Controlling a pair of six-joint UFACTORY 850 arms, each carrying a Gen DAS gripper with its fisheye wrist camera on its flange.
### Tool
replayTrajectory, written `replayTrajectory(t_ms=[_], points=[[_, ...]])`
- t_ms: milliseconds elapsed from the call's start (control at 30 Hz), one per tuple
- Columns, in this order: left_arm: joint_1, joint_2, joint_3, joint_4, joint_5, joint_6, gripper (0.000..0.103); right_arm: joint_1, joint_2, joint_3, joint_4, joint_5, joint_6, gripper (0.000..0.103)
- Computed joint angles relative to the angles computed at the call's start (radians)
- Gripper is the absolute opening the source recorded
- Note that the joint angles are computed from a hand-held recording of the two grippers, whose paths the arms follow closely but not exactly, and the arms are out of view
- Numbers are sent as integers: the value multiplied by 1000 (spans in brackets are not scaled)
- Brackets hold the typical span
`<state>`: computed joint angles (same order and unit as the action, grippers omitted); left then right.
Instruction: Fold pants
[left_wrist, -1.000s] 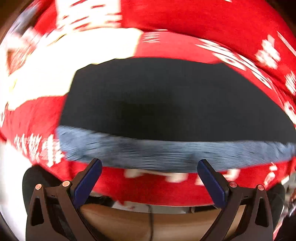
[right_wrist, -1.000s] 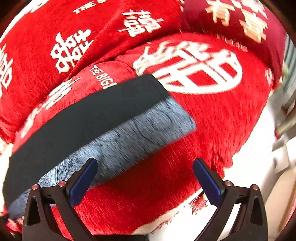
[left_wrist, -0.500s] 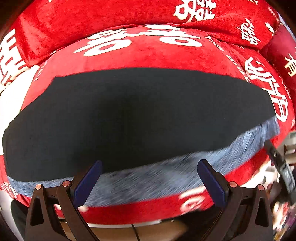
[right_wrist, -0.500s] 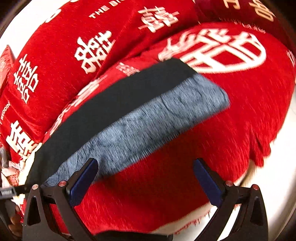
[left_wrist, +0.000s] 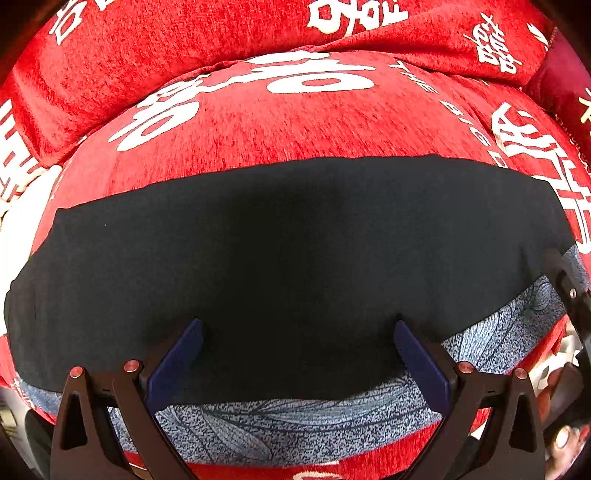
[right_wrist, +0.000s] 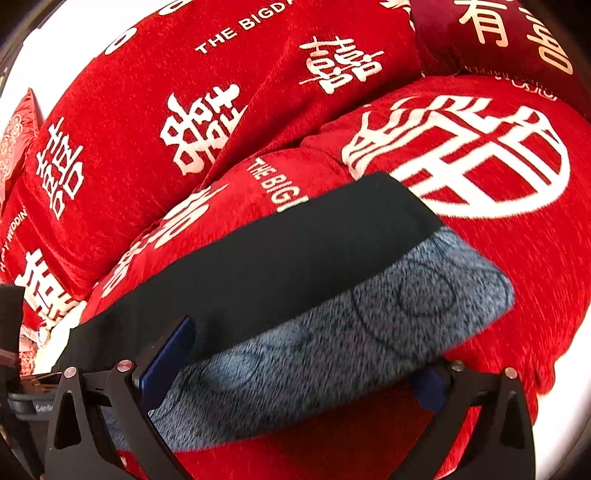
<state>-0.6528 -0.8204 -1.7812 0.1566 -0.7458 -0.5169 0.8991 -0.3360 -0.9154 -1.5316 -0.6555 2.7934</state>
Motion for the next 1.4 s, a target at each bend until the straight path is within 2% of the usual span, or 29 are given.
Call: replayTrajectory(t_ms=[200, 233, 267, 300, 333, 433, 533, 767, 900, 967, 1200, 1333, 1400], points=[[-4, -5, -2, 18, 13, -17, 103, -40, -25, -26, -50, -2, 21, 103], [-4, -6, -3, 18, 13, -16, 103, -45, -24, -25, -65, 2, 35, 99], [-4, -7, -5, 17, 12, -14, 103, -49, -19, -22, -76, 6, 42, 92], [-3, -8, -7, 16, 10, -12, 103, -53, -14, -20, -73, 18, 38, 60], [-3, -9, -8, 15, 9, -11, 103, -59, -5, -13, -78, 36, 55, 37], [-4, -7, -3, 22, 15, -10, 103, -60, 30, 25, -168, 50, 176, 24], [-5, -5, 1, 25, 22, -7, 103, -34, 44, 5, -116, 12, 96, 20], [8, 23, 23, 19, 24, 17, 103, 50, 21, -140, 3, -125, -194, 19], [39, 107, 119, 58, 106, 0, 103, 77, -46, -261, 99, -163, -376, 19], [80, 160, 175, 39, 145, 13, 103, 89, -86, -327, 130, -176, -445, 19], [234, 277, 327, -25, 205, 11, 103, 143, -325, -686, 293, -261, -838, 18], [314, 341, 436, -54, 249, -10, 103, 163, -531, -969, 428, -312, -1121, 18], [349, 368, 486, -51, 273, -31, 103, 174, -662, -1152, 494, -375, -1285, 18]])
